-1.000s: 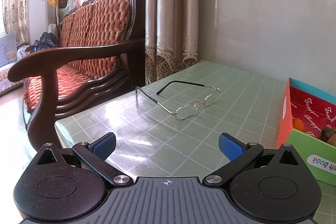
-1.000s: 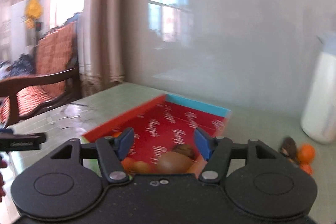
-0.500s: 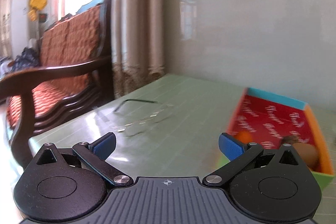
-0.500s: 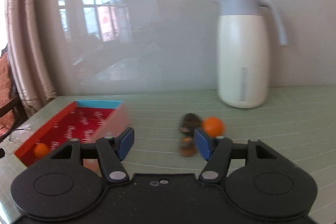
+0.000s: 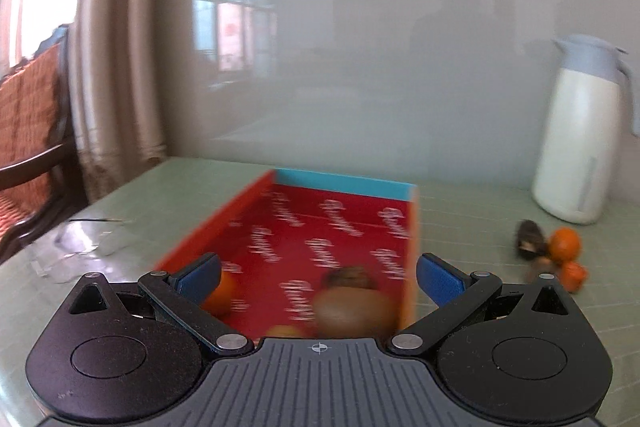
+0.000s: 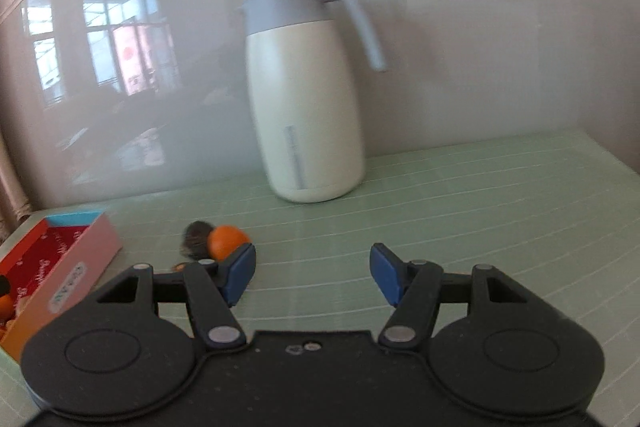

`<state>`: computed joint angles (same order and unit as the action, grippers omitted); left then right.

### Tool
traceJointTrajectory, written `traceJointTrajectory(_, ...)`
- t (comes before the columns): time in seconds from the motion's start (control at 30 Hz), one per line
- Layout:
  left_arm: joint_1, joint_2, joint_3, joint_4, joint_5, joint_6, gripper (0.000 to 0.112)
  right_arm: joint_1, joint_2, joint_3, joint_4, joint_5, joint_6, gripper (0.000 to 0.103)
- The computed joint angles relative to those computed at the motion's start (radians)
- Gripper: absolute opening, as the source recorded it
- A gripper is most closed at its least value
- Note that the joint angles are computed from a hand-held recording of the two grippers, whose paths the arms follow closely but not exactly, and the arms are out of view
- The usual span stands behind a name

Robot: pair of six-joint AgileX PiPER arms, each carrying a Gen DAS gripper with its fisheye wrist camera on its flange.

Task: Organize fruits
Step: 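Move the right gripper back toward the remaining fruit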

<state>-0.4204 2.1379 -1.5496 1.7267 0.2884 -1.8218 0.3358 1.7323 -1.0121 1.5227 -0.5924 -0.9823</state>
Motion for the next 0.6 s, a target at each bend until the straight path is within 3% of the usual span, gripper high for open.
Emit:
traceJointTrajectory(0.23, -0.076, 0.093, -0.151, -0.394, -0.02, 0.391, 0.102, -0.054, -0.039, 0.07, -0.05, 0.003, 0.072, 0.063)
traceJointTrajectory(0.37, -0.125, 0.167, -0.278, -0.654, 0.031, 0.652, 0.102, -0.099, -0.065, 0.105, -0.076, 0.014, 0.1, 0.063)
traceJointTrajectory(0.47, -0.17, 0.219, -0.358, -0.615, 0.139, 0.616, 0.103, -0.132, -0.085, 0.131, -0.081, 0.02, 0.112, 0.063)
traceJointTrajectory(0.6, -0.183, 0.233, -0.389, -0.615, 0.164, 0.588, 0.102, -0.17, -0.12, 0.179, -0.108, 0.021, 0.147, 0.063)
